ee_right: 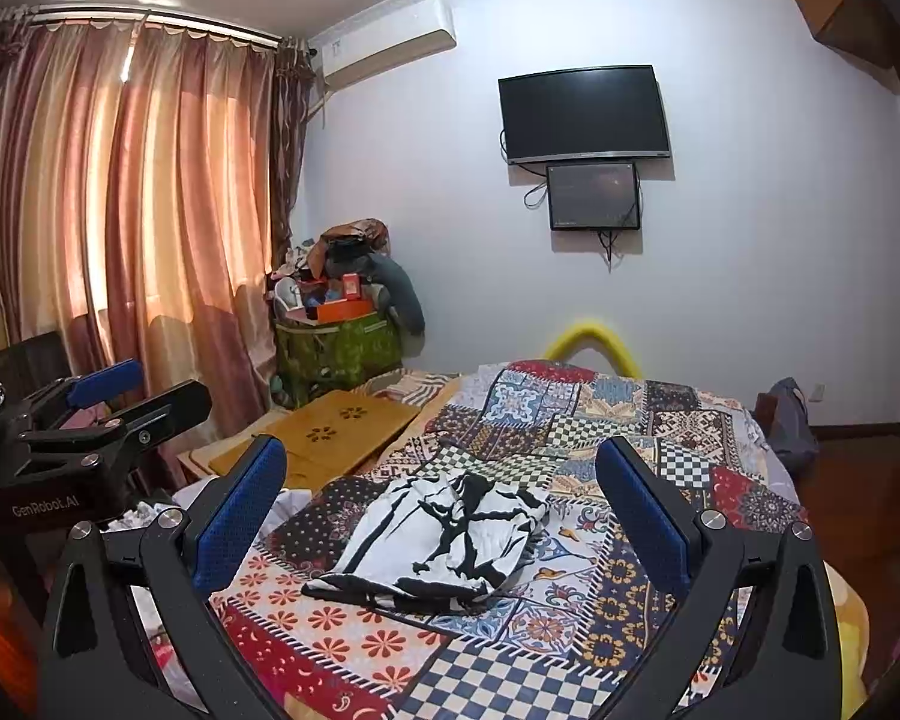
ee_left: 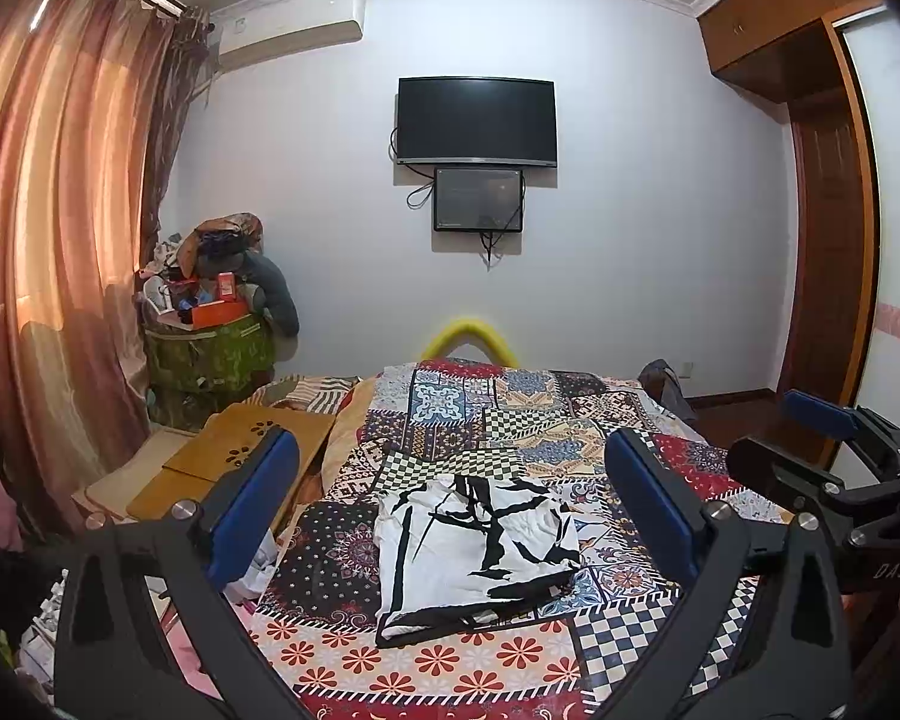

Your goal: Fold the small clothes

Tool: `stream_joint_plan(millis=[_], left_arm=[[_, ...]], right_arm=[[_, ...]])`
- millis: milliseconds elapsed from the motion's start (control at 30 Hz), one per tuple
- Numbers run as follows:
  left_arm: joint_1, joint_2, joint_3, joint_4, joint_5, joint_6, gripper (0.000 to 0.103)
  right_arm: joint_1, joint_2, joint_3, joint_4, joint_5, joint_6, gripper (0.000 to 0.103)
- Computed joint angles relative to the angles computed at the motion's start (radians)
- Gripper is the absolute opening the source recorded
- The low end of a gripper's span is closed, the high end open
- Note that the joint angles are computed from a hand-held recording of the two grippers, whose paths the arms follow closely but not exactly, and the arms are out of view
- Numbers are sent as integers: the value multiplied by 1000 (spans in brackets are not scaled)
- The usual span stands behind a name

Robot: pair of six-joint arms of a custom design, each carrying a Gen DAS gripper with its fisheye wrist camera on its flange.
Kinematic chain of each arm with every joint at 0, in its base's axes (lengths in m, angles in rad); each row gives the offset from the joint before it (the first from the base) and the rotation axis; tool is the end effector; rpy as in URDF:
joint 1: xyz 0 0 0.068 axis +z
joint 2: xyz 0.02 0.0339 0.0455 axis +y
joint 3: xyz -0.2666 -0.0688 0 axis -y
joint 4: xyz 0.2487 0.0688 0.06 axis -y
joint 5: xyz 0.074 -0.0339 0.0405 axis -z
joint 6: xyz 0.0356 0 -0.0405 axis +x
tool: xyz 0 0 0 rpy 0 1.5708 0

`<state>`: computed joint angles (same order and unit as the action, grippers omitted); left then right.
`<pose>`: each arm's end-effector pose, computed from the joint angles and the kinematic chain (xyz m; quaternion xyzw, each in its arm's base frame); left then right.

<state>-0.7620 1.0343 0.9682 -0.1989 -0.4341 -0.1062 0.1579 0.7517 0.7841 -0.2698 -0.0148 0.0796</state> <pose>0.1828 -0.1538 0.3582 0.1260 0.7765 -0.0943 0.6102 0.1761 0.0286 0.3378 -0.0353 0.7851 0.0790 0.6133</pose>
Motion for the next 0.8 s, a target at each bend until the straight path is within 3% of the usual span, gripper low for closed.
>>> stream_joint_plan(millis=[800], left_arm=[[54, 20, 12, -6, 78, -1, 103]], right_arm=[[20, 14, 17, -22, 33, 10, 103]])
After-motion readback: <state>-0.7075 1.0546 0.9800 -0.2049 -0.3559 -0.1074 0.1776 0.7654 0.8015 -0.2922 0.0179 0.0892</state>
